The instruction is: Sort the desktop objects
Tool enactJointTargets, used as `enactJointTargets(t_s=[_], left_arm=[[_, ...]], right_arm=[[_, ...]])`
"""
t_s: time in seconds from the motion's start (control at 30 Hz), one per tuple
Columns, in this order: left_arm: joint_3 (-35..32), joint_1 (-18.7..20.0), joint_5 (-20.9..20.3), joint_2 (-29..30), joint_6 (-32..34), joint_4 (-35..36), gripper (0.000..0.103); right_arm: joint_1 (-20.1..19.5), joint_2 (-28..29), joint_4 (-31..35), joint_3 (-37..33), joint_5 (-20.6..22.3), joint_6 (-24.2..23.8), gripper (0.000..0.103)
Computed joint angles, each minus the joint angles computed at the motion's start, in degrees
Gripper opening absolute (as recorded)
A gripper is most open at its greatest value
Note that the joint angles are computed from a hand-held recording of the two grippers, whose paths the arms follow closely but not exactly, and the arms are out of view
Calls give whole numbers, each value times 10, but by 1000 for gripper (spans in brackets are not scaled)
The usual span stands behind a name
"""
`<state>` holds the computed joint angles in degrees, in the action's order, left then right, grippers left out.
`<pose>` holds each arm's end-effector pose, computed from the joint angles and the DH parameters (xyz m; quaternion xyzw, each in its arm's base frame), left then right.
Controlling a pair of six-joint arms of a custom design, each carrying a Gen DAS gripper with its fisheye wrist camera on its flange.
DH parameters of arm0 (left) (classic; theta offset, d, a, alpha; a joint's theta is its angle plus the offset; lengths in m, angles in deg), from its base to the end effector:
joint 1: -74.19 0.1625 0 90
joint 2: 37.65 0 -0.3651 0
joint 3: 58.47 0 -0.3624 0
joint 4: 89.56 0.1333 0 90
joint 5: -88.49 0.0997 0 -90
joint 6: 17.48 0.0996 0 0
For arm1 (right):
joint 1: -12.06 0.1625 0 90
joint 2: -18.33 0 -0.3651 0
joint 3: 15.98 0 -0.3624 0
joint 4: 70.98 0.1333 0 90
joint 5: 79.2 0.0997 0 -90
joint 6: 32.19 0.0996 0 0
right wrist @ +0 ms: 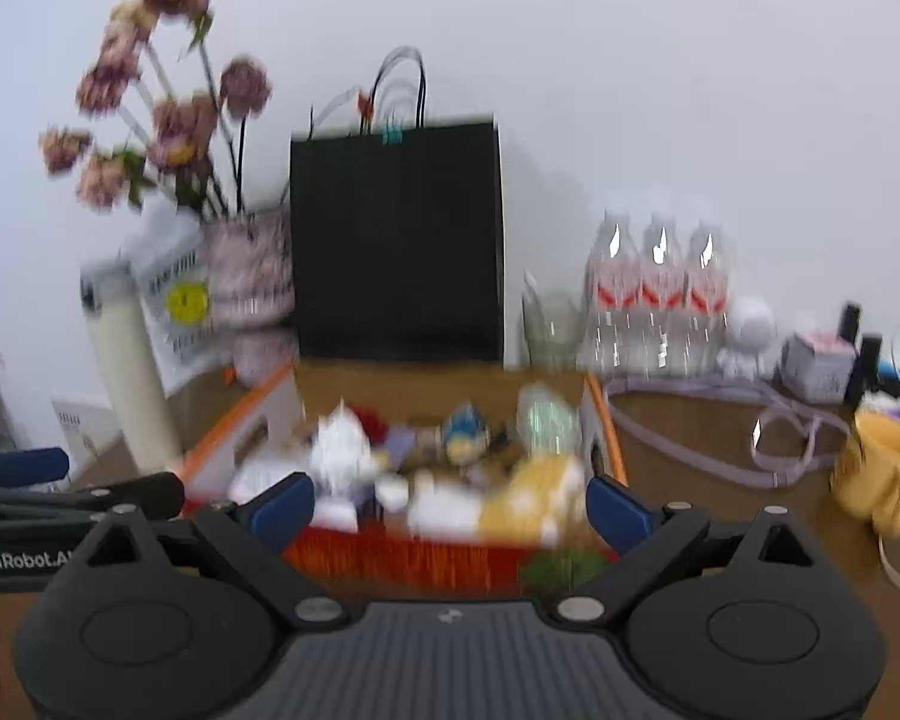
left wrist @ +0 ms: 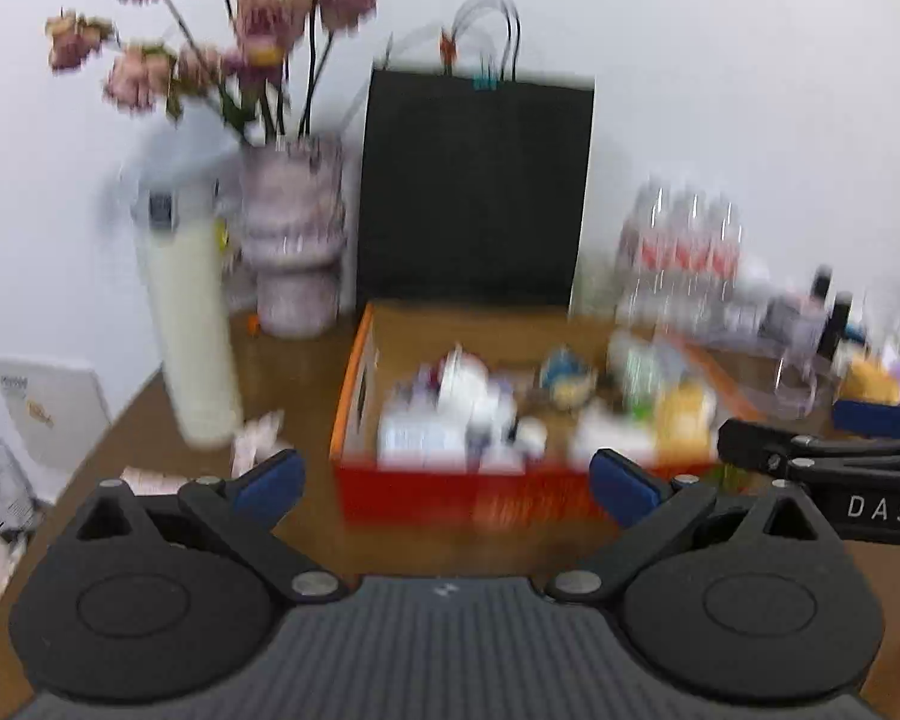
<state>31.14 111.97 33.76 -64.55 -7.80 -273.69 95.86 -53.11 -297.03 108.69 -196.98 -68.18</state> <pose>-0.3725 -0.5302 -0.0118 0.4015 0.8290 -0.3463 0.1782 0.0396 -0.4399 0.3062 0.0337 -0.7444 0.5343 0.3991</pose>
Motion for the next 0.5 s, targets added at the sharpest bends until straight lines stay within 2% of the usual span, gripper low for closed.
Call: enactJointTargets(t_s=[0.1, 0.17, 0.27, 0.4, 0.5], left_arm=[[65, -5, 14, -9, 11, -46, 103], [110, -8, 15, -16, 5, -80, 103], [165, -15, 17, -36, -28, -77, 103], [224, -31, 27, -53, -47, -95, 103], [260, -35, 20, -67, -60, -105, 103]], right_arm=[[-6, 27, -57, 38, -17, -20, 97], [-15, 29, -78, 73, -11, -6, 97], [-32, 26, -102, 127, 3, 17, 97], [-35, 53, -169, 176, -7, 13, 97], [-50, 47, -173, 220, 11, 26, 97]])
